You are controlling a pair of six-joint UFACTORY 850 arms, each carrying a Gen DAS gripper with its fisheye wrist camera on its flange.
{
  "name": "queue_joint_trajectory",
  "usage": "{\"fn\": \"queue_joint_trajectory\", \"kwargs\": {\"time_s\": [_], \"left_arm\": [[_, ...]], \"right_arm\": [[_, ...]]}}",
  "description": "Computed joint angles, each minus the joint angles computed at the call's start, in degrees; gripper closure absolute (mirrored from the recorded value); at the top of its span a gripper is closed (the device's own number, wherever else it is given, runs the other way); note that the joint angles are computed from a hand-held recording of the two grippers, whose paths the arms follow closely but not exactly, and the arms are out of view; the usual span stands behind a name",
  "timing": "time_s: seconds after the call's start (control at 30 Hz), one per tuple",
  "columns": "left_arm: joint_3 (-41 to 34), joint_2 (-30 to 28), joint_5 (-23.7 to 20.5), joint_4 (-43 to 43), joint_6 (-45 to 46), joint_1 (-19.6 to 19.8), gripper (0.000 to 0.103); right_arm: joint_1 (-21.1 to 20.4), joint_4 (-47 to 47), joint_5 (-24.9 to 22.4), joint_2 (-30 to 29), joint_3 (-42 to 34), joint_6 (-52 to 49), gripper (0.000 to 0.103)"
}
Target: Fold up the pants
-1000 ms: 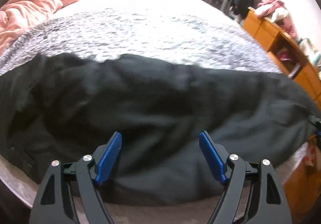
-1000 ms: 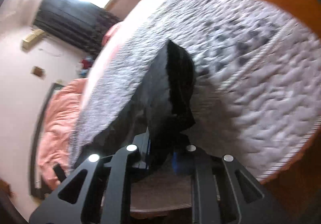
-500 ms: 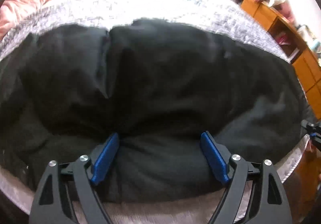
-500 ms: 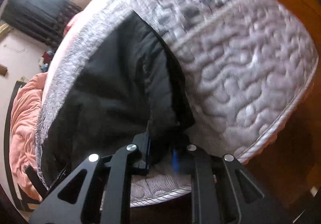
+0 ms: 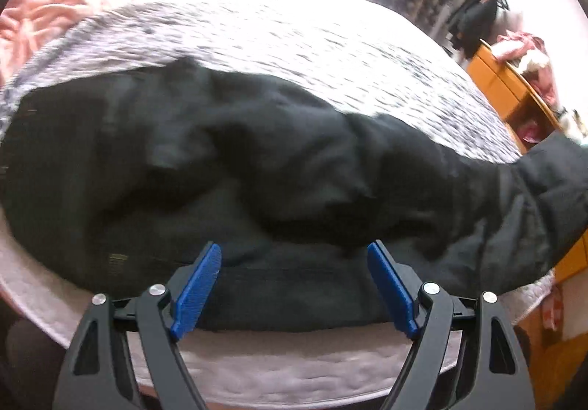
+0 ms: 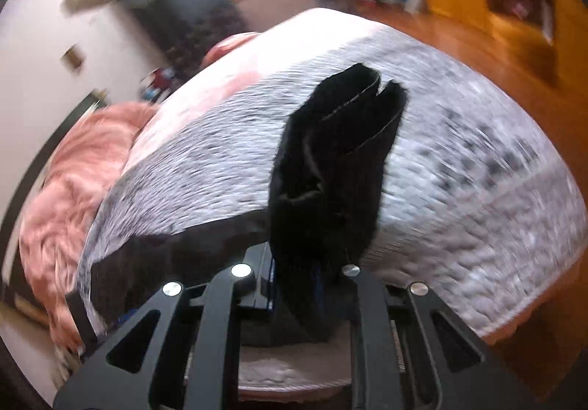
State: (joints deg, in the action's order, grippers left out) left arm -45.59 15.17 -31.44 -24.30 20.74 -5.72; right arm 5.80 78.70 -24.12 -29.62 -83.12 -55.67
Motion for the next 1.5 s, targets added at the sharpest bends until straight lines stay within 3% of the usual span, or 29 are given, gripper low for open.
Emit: {"fn": "queue_joint_trajectory", "kwargs": {"time_s": [0.2, 0.53, 0.73, 0.97, 1.07, 1.13, 1.23, 1.37, 1.5], "left_arm": [[0.23, 1.79, -0.6, 2.22, -1.2, 6.77, 0.02], [-1.69, 0.4, -1.85, -0.5, 1.43, 16.55, 0.02], [-2.34, -0.59, -2.85, -2.6, 2.16, 19.23, 0.02], [-3.17, -1.3, -3.77, -3.75, 4.85, 18.95, 0.018], [-4.96, -3.63, -5.54, -3.37, 5.33, 18.52, 0.016], [-6.07, -5.3, -6.07, -1.67, 5.04, 18.11, 0.016], [-7.27, -6.61, -6.88, 1.68, 5.25, 17.97, 0.016], [-7.88, -6.81, -6.23, 3.02, 7.07, 19.51, 0.015], [-8.13, -7.08, -7.78, 0.06, 8.36, 21.5, 0.014]], "right_arm": [[6.66, -1.72, -1.97, -0.07, -4.64, -3.9, 0.088], [15.39, -17.4, -7.49, -8.35, -17.38, 6.17, 0.088], [19.28, -27.86, -10.84, -15.02, -23.44, 15.97, 0.088], [21.32, -36.35, -14.01, -20.71, -28.85, 23.83, 0.086], [22.06, -38.53, -14.83, -21.51, -29.52, 24.15, 0.077], [22.04, -37.09, -16.67, -21.52, -29.7, 22.35, 0.058], [21.54, -32.19, -18.37, -18.79, -26.5, 17.55, 0.042], [22.13, -33.03, -11.59, -12.93, -18.79, 17.33, 0.039], [23.93, -39.61, -6.94, -12.66, -17.78, 22.72, 0.039]]}}
